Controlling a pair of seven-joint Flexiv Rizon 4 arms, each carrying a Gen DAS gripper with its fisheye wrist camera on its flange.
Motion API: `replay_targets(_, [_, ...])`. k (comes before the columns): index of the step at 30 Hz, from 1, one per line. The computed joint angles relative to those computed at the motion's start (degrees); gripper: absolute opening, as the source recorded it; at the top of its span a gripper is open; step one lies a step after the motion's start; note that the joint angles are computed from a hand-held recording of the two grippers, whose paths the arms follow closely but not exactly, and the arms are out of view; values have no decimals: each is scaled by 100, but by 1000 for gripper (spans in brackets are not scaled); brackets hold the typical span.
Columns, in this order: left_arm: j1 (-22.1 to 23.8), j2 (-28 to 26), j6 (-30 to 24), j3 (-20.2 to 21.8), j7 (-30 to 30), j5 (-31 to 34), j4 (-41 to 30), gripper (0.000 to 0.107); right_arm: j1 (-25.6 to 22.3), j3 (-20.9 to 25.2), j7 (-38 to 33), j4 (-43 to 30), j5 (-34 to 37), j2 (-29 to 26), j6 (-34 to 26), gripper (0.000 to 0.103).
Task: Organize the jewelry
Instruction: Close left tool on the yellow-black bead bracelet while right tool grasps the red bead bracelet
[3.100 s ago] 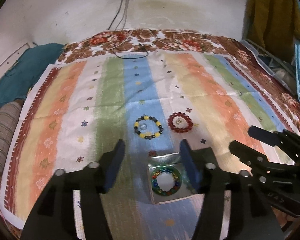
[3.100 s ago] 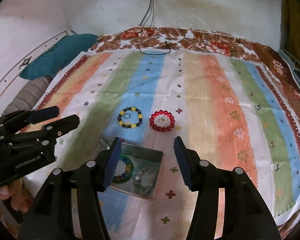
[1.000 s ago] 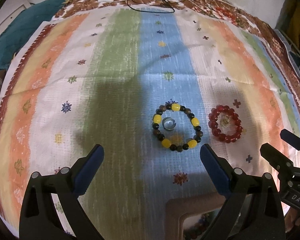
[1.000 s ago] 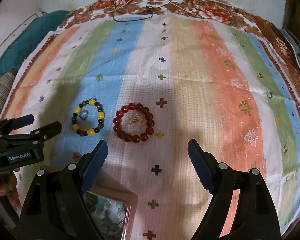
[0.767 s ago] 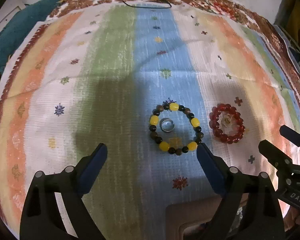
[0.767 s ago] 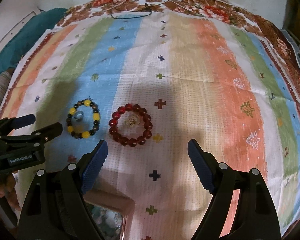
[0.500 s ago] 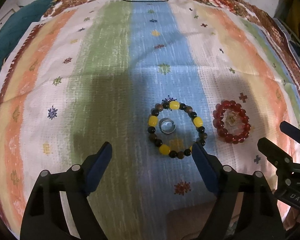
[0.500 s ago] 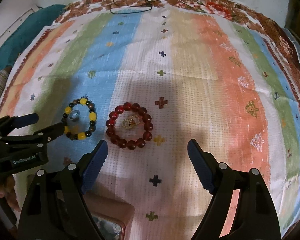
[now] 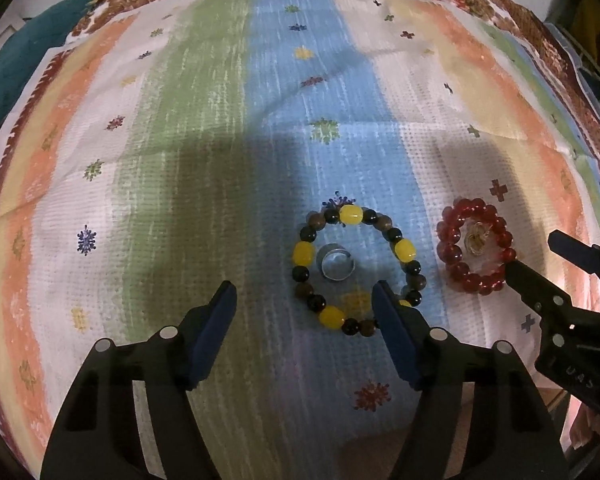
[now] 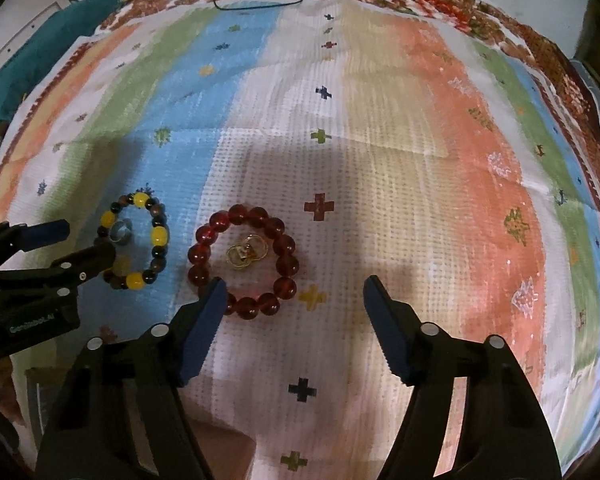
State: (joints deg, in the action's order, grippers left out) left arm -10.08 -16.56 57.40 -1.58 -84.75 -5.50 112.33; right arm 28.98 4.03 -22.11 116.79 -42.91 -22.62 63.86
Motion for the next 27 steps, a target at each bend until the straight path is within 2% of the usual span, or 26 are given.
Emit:
replay_targets(5, [9, -94, -72, 13, -6, 49, -86, 65, -10, -17, -87, -121, 75, -146, -62, 68])
replay_targets(7, [11, -105, -77, 13, 23, 64, -80, 64, -25, 13, -190, -166, 173, -200, -84, 60])
replay_targets(10, [-17, -131, -55, 47, -4, 167, -93, 62, -3, -5, -240, -179, 216, -224, -75, 58])
replay_targets(13, [-71, -142, -87, 111, -131, 343, -133, 55, 16, -31, -240, -189, 243, -226, -94, 47])
replay_targets(16, [-85, -144, -78, 142, -146, 501, -145, 50, -40, 7, -303, -183, 375, -239, 15, 41])
replay_targets(17, [-96, -143, -78, 157, -158, 565, -150, 48, -57, 21, -324, -170, 427, -240, 73, 39])
replay_targets(19, [-85, -133, -82, 154, -157, 590, -142, 44, -100, 74, -420, -172, 580, -254, 171, 28])
replay_targets(21, [-67, -118, -100, 151, -156, 585, -128, 32, -134, 131, -558, -179, 745, -275, 271, 20])
replay_targets(25, [-14, -75, -116, 131, -53, 557, -85, 13, -46, 27, -594, -143, 761, -269, 368, 19])
replay_targets(27, [18, -44, -53, 117, -14, 488, -41, 10, -26, -9, -567, -129, 771, -257, 416, 14])
